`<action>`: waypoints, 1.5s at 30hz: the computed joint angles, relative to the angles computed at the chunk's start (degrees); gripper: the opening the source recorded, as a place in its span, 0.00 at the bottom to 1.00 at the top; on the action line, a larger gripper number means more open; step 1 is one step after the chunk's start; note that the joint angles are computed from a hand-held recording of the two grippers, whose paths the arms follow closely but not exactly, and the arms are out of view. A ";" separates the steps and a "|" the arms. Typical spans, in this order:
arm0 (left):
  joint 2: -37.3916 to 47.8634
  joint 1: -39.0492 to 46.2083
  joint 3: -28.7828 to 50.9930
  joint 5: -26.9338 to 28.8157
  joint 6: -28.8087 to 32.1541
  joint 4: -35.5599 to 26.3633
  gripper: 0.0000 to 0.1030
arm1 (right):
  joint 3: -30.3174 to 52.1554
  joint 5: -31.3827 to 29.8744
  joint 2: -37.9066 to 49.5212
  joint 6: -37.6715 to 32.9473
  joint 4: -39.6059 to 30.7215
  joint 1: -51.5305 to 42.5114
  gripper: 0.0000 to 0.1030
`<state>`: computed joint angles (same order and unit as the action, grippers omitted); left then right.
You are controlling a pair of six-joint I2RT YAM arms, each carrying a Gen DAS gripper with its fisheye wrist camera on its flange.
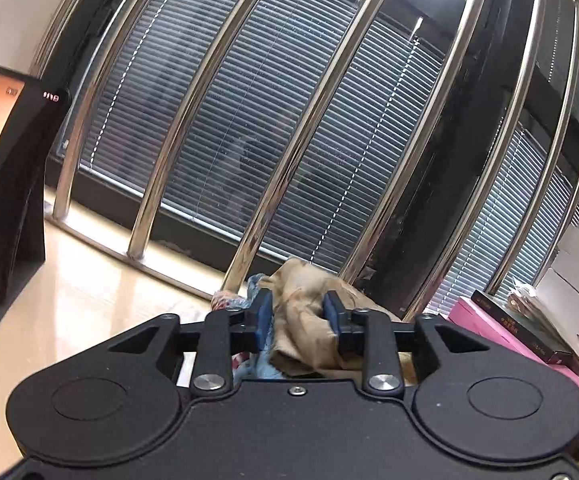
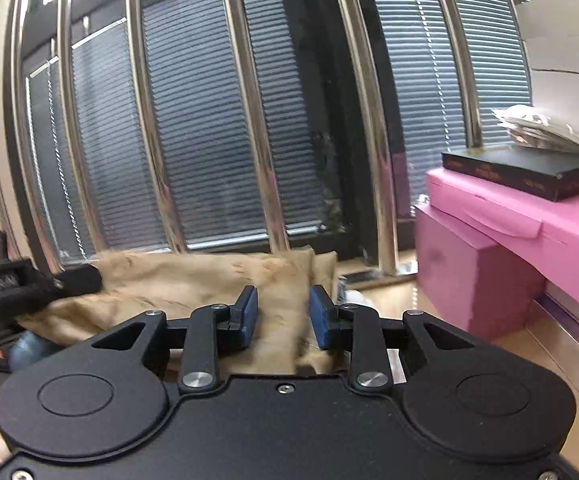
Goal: Fold clothes
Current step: 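Open both grippers to release the cloth on top of the stack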
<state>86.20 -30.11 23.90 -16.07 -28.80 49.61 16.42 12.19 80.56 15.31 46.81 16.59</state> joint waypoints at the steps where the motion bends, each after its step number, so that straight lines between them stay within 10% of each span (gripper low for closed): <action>1: -0.39 -0.17 -0.22 -0.79 0.01 -0.11 0.39 | -0.06 0.39 0.08 0.10 -0.08 0.13 0.30; 4: 0.44 -0.20 -1.01 -3.49 -1.44 1.55 0.67 | 0.09 2.24 -0.19 0.95 -0.60 0.82 0.30; 13: 2.32 1.15 -2.67 -1.50 -4.73 6.91 0.67 | -5.40 -0.43 -2.29 -1.74 14.72 4.08 0.43; 25: 3.87 -0.45 -3.01 -4.48 -3.99 9.57 0.70 | -4.07 1.82 -4.93 -1.73 4.55 7.71 0.43; 31: 4.56 -0.63 -5.97 -7.50 -6.44 16.37 1.00 | -9.43 7.14 -2.13 0.10 18.91 8.90 0.64; 36: 4.63 -3.11 -10.34 -11.98 -3.86 25.40 1.00 | -11.05 12.63 -1.89 0.21 22.25 11.31 0.91; 45: -0.27 -9.59 -16.97 -23.67 3.64 27.47 1.00 | -13.66 26.50 3.60 -6.40 28.03 20.68 1.00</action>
